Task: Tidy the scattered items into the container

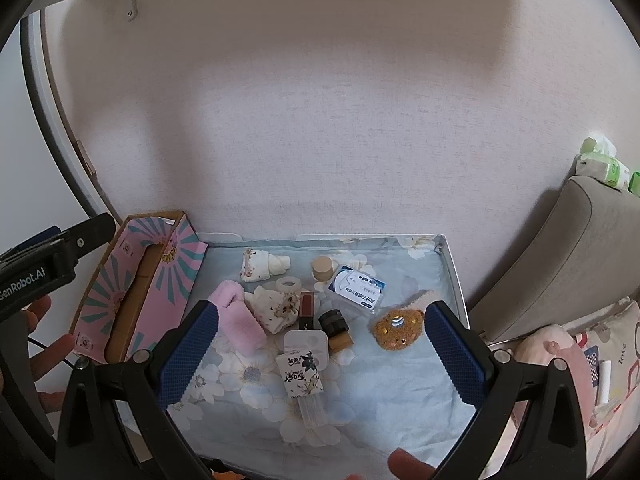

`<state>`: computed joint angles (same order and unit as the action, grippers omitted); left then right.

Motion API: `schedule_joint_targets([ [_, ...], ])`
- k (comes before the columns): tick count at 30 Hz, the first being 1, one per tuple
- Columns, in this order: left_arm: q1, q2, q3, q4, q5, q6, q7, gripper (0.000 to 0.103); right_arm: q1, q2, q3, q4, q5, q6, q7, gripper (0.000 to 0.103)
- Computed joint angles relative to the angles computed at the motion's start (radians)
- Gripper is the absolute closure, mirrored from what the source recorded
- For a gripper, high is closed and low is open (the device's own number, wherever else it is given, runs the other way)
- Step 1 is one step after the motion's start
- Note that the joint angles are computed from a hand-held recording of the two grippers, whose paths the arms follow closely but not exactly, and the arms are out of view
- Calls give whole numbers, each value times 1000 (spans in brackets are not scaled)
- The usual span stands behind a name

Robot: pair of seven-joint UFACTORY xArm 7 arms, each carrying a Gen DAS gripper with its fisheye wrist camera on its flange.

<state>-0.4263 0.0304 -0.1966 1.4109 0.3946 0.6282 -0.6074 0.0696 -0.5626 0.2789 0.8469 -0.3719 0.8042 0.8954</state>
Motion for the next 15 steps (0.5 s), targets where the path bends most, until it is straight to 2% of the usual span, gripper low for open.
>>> schedule_joint_targets([
  [5, 12, -2, 7, 5, -43, -22, 28, 0, 2, -40, -28, -32, 22, -29, -8, 0],
  [9, 23, 21, 8, 30, -163, -5, 119, 0, 2, -51, -52, -37, 55, -38, -52, 0],
  [12, 19, 39, 12, 37, -168, 0, 116, 0, -12, -67, -65, -47, 67, -55, -77, 0],
  [15, 16, 63, 11, 35, -216, 11, 133, 0, -44, -84, -61, -56, 55, -70, -84, 0],
])
